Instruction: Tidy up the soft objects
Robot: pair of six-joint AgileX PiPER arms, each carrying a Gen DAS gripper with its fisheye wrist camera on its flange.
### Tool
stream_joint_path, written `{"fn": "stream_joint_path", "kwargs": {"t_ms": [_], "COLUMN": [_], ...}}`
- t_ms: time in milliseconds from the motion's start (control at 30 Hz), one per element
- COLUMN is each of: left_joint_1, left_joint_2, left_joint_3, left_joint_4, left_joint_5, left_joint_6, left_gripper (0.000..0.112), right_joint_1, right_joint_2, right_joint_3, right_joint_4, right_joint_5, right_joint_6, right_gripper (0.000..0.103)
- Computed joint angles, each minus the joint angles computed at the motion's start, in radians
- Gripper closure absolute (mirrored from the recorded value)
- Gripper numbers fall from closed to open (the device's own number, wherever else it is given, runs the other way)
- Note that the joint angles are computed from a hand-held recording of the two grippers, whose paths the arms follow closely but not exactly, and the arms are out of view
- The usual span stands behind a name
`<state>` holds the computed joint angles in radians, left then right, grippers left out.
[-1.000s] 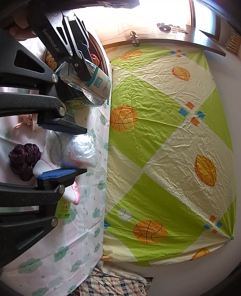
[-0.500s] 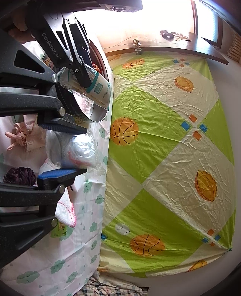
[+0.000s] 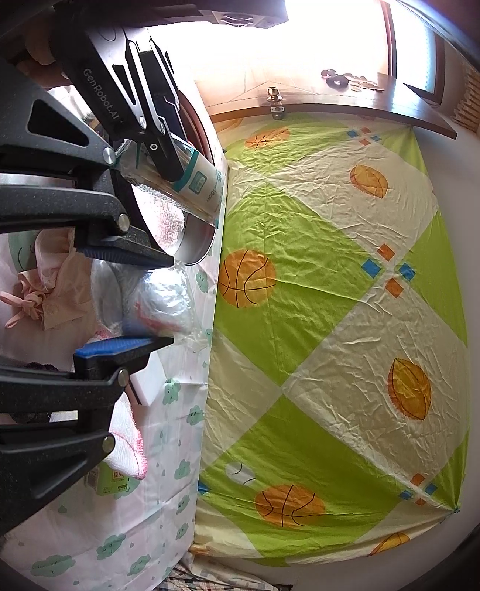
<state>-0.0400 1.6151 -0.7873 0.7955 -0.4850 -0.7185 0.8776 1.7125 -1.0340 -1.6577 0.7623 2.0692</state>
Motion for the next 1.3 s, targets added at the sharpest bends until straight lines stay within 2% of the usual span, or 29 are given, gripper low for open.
{"fn": "stream_joint_path", "kwargs": {"t_ms": [1300], "left_joint_1": [0.149], "left_joint_2": [0.024], "left_joint_3": [-0.017], "left_joint_4": [0.088], "left_joint_5": [-0.062], "left_joint_6": [-0.074], "left_gripper": [0.087], "right_joint_1": [0.036], "right_joint_2": [0.129], "right_joint_3": [-0.177], "right_joint_4": [0.015], "right_joint_5": [-0.067], "right_joint_6": [-0.084], "right_gripper": [0.066]}}
